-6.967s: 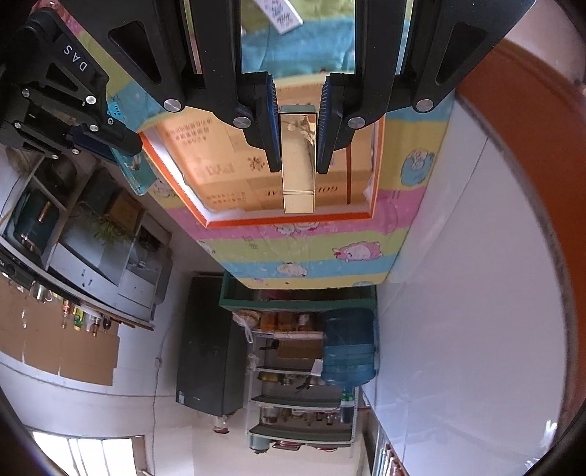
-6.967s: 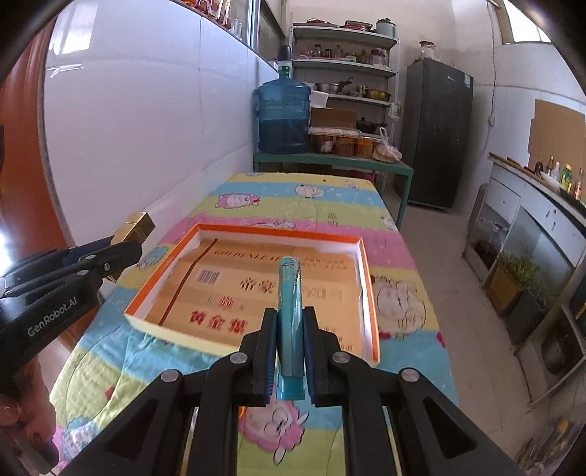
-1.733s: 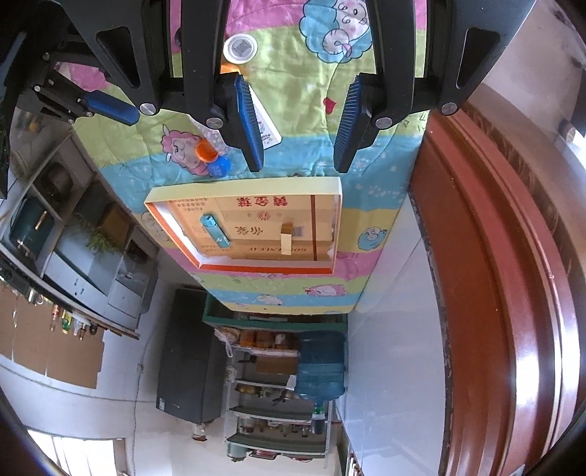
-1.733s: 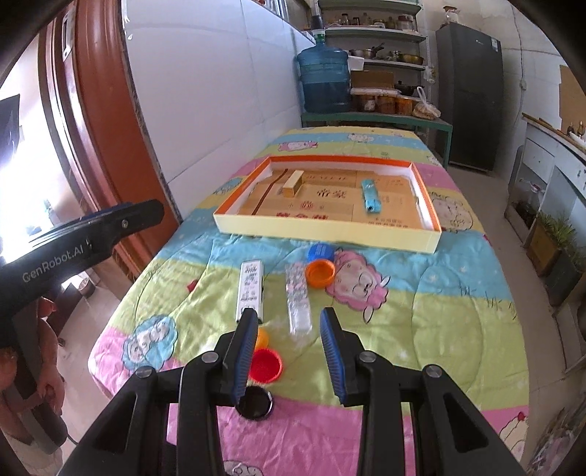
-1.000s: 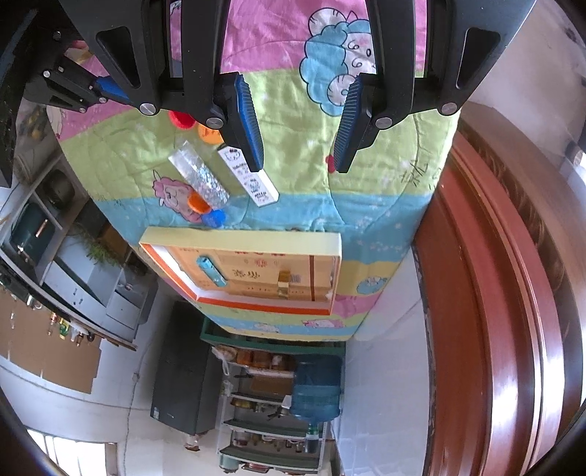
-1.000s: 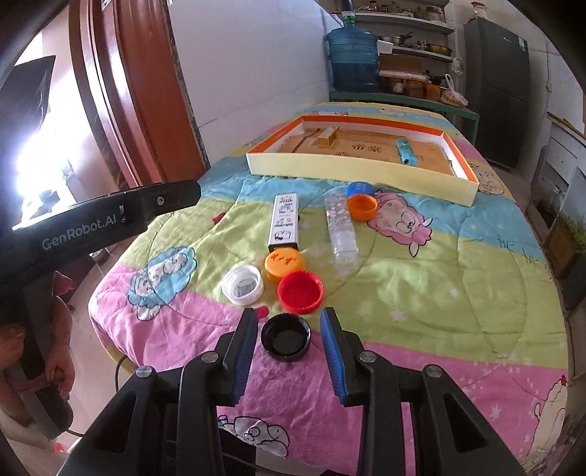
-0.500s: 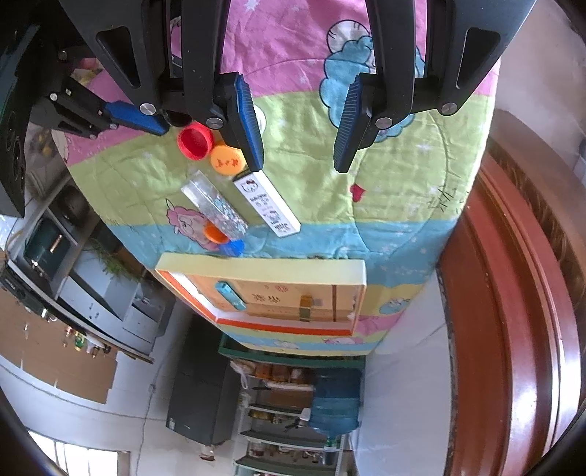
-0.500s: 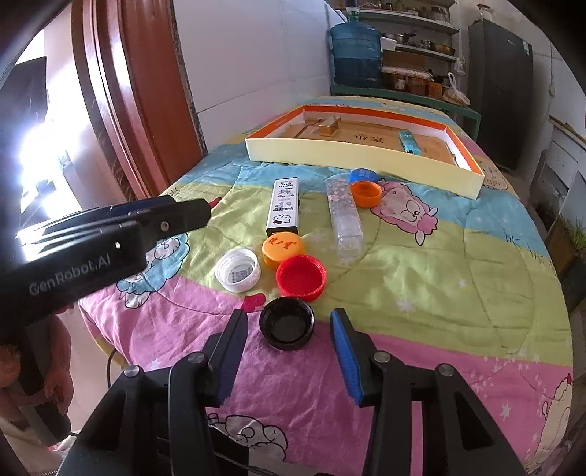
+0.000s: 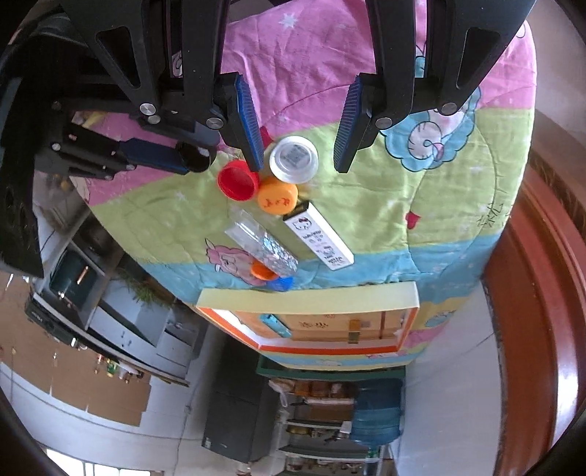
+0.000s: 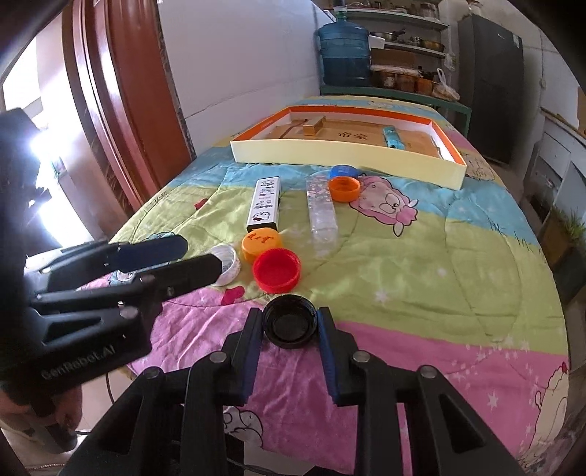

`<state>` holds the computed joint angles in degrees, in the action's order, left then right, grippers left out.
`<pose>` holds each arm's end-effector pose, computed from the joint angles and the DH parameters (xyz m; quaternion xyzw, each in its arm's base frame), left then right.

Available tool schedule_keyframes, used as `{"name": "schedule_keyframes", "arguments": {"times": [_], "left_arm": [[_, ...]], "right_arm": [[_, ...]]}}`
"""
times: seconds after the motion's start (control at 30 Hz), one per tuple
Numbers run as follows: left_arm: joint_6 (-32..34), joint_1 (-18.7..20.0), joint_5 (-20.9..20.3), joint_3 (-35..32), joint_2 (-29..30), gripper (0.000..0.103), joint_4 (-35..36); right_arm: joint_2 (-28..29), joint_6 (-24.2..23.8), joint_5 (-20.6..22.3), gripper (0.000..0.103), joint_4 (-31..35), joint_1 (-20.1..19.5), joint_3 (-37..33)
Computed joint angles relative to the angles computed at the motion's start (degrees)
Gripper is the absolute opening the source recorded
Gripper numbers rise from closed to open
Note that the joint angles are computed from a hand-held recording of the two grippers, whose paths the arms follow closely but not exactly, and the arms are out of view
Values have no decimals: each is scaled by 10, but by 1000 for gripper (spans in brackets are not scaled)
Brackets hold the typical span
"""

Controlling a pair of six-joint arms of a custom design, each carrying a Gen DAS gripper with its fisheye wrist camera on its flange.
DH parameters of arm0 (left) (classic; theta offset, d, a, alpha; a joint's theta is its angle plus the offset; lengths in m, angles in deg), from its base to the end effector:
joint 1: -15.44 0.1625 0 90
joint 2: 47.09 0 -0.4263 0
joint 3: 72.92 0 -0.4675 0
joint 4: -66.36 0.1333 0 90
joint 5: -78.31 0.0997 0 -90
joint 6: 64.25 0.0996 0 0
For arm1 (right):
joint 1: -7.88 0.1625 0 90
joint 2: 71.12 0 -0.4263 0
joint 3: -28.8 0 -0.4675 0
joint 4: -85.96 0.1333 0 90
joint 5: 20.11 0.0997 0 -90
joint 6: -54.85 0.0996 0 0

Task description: Organize rigid objects

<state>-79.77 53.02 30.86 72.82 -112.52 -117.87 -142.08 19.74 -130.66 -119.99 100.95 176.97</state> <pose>-0.1711 -0.3849 0.0421 0.2510 0.8914 -0.2949 0.2356 0.1185 -0.3729 0.0992 0.2477 -0.8966 0.2672 0.2518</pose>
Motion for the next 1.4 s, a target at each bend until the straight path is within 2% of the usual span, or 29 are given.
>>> {"name": "schedule_keyframes", "arguments": {"times": [0.2,0.4,0.47,0.93,1.4], "left_arm": [[3,17,-8,-14,18,41,10],[30,20,-3,-20,38,41,-16],[34,23,-8,-18,39,31,-32],[34,23,-14,-16,25,31,-35],[31,15,5,-32,11,31,-20]], "right_arm": [[-6,4,7,30,1,-5,4],[-5,3,7,30,-1,-5,3],[-5,4,8,30,-1,-5,3],[-14,13,13,30,12,-8,1],[-27,10,15,30,20,-3,-9]]}}
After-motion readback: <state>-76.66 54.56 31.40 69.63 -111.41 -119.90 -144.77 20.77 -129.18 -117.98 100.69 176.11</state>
